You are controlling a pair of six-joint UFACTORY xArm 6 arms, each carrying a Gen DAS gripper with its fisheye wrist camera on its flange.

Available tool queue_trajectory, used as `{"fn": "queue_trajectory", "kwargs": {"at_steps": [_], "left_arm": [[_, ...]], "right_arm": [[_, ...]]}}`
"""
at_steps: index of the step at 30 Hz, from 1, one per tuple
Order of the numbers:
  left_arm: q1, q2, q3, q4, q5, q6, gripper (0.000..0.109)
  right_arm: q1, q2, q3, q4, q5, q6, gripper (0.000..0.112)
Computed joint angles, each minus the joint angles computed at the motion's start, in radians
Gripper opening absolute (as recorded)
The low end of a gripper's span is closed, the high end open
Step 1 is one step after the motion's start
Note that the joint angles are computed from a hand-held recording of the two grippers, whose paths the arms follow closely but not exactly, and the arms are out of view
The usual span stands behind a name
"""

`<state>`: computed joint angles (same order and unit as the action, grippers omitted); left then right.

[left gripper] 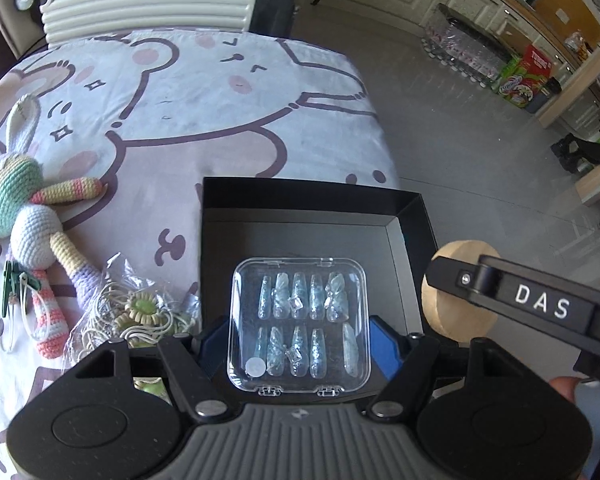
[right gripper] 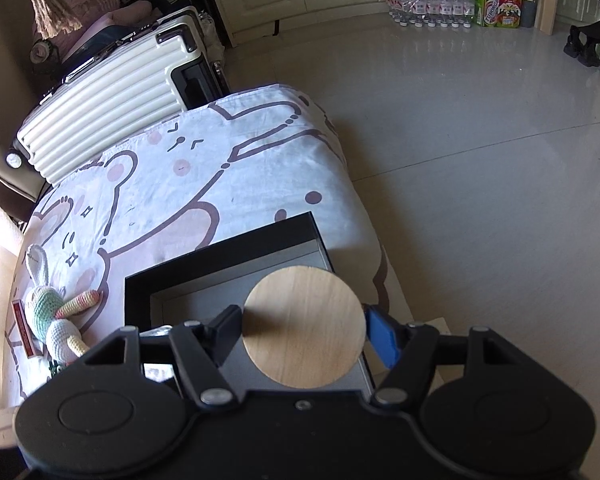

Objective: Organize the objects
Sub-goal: 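Lower the clear case into the black box and open the left gripper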

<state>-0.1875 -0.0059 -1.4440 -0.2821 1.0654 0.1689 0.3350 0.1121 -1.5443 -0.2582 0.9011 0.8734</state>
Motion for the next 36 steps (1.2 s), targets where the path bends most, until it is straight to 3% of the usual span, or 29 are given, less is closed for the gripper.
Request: {"fn": "queue_trajectory", "kwargs": {"at_steps": [16, 18, 20, 23, 36], "left_arm": [[-0.034, 0.041, 0.014, 0.14, -0.008, -0.186, 0.074], [-0.028, 0.046, 0.004, 0.123, 0.004, -0.177, 0.076], [-0.02, 0.047, -0.001, 0.089, 0.015, -0.153, 0.086], [-0.024, 0.042, -0.003, 0.085, 0.024, -0.135, 0.089], [0.007, -0.008, 0.012, 0.042, -0.033, -0.083, 0.09]], "right_arm": [[-0.008, -0.007, 0.011, 0.016, 0.011, -0.016, 0.069], [-0.009, -0.011, 0.015, 0.014, 0.011, -0.013, 0.069], [-0.013, -0.014, 0.02, 0.016, 0.01, -0.009, 0.069], [-0.014, -0.015, 0.022, 0.017, 0.01, -0.002, 0.069], [-0.018, -0.028, 0.029, 0.026, 0.007, 0.026, 0.069]]}}
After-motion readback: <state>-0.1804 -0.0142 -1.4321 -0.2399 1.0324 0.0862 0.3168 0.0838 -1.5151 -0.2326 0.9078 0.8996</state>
